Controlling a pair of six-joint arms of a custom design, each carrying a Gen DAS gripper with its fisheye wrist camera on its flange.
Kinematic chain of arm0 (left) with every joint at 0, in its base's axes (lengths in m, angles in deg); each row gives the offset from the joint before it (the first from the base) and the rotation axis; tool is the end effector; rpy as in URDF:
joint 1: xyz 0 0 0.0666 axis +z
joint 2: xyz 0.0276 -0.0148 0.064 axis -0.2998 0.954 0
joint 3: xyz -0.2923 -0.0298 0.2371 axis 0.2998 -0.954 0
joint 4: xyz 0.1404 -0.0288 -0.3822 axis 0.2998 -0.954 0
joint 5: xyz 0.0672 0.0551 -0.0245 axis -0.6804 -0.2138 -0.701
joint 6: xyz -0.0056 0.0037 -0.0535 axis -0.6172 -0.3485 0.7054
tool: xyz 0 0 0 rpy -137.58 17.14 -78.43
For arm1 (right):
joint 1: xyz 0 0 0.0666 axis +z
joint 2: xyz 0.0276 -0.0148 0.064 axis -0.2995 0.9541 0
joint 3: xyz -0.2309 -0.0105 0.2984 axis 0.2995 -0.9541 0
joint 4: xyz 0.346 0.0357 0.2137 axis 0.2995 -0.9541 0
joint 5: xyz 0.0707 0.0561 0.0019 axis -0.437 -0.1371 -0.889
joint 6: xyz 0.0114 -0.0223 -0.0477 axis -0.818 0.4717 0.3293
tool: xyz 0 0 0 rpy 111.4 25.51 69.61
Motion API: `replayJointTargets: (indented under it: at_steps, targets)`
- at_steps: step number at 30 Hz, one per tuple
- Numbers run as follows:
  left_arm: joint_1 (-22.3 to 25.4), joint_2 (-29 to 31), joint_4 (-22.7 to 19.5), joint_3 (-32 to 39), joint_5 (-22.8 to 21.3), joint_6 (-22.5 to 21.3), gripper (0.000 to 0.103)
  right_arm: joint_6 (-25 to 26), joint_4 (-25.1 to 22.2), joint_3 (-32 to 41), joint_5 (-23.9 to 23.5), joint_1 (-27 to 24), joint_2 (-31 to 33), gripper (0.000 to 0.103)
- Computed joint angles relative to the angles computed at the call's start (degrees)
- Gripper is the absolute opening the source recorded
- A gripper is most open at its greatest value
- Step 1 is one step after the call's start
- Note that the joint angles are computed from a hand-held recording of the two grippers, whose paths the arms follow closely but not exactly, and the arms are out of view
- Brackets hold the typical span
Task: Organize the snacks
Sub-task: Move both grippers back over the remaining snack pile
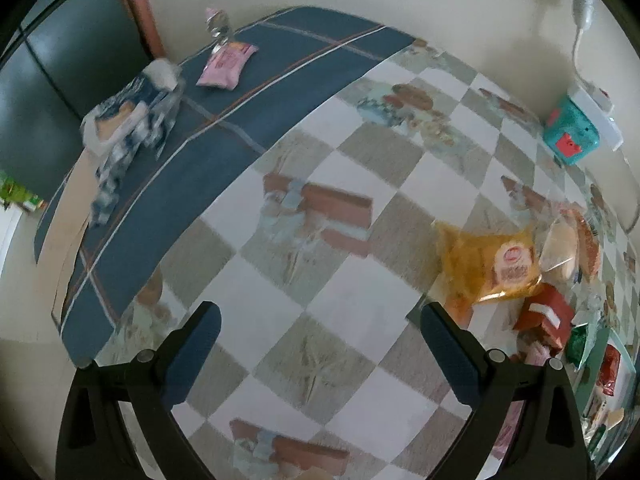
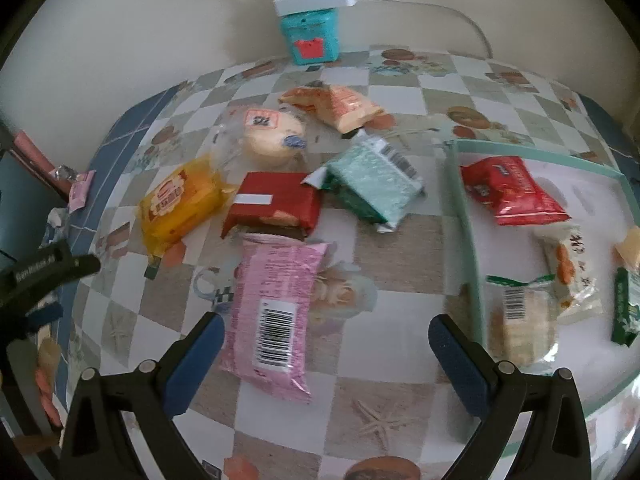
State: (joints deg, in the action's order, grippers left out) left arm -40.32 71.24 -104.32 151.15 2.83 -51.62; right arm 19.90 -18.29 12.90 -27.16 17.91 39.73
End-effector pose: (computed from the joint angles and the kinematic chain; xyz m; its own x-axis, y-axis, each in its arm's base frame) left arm 0.5443 -0.2263 0.4330 -0.9356 -0.0158 -0.3528 0.0001 0.9990 -0.0451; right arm 0.3928 0.2653 0.4367 -0.7850 0.4855 -0.3847 0.4694 0.8715 0.1420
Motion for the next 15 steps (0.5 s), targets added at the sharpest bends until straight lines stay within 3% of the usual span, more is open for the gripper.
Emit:
replayJointTargets:
  at_steps: [3, 7, 10, 12, 15]
  targets:
    - [-0.7, -1.2, 5.3, -1.5, 0.3, -6.4, 0.100, 1.4, 0.6, 0.6, -0.5, 0.0, 1.2, 0.103]
    - [-0.9, 0.9, 5.7, 0.7, 2.9, -9.3, 0.100, 2.3, 1.1, 1.1, -1.1, -0.4, 2.6, 0.103]
    - [-1.1, 3.4, 5.0, 4.5, 8.5, -12.4, 0.100, 2.4, 0.9, 1.2, -1.3, -0.8, 3.3, 0.103]
    - [-1.7, 5.1, 4.0, 6.6, 10.4, -18.0, 0.100, 2.3, 1.1, 1.0, -1.5, -1.0, 3.5, 0.103]
    - [-4.5, 6.3, 4.1, 8.0, 6.6, -26.9, 0.100, 2.0, 1.0, 0.5, -1.4, -1.4, 3.4, 0.103]
